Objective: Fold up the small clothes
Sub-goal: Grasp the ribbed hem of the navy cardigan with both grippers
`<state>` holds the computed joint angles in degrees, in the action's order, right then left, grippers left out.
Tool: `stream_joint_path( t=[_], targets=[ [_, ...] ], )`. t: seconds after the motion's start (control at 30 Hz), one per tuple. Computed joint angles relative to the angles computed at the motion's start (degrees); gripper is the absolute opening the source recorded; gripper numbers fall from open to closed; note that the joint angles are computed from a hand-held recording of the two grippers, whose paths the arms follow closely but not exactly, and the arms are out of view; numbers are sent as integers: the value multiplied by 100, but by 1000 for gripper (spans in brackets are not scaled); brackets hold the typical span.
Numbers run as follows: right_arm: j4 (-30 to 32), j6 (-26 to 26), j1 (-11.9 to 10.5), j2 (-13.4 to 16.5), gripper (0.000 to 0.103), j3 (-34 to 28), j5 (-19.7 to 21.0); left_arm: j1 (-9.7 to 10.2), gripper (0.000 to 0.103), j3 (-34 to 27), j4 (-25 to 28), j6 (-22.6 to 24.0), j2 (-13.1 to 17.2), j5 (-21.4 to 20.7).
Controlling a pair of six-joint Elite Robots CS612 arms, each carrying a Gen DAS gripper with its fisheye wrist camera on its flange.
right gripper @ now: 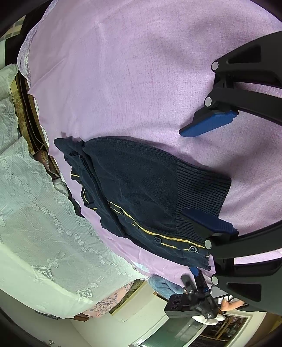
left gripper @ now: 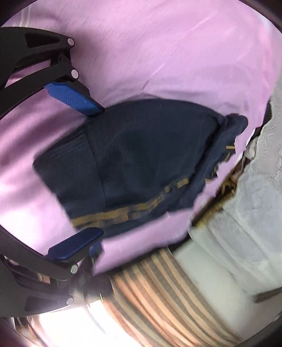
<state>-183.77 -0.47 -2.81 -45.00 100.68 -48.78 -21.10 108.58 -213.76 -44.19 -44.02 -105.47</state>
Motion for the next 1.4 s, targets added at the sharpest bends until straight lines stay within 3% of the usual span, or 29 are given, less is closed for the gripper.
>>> stream_joint_path(
  t=[0.07,0.1,0.23,0.4,0.5,0.6,0.73,0.83,0.9,0.93,0.97,1.0,1.07,1.17,1.4],
  targets=[
    [-13,9,-1,1,69,1,7,69,98,-7,-471,-223,118,-463],
    [-26,10,-2,1,69,6,7,60,98,14,-468,-175,109,-504],
    [-32,37,-16,-5,67,22,57,-33,98,31,-16,209,-1,-386],
    [323,1,-58,-13,61,-46,213,19,98,-77,275,461,-2,-654],
    [729,-120,-74,-30,51,-157,214,-10,98,-121,658,749,-72,-258],
    [1104,-134,-106,4,48,-281,374,32,98,-203,625,621,-13,-310],
    [1291,-339,-56,-21,48,-284,439,-53,97,-149,561,912,-31,-494],
    [1476,-588,21,-36,45,-281,491,-97,80,-174,661,1025,-37,-423],
    [1431,-611,81,-28,26,-312,312,-22,58,-256,599,691,47,-471],
    [1428,-615,88,-12,19,-333,302,24,52,-286,504,475,98,-518],
    [1453,-590,69,17,9,-346,422,62,38,-297,394,243,148,-554],
    [1387,-540,50,27,8,-328,497,77,28,-289,337,113,169,-558],
    [1143,-505,34,13,7,-257,526,89,17,-227,176,-59,183,-534],
    [727,-485,19,-30,7,-156,563,63,11,-155,30,36,135,-434],
    [696,-463,38,-80,7,-285,647,0,7,-250,286,583,-59,-125]
  ],
)
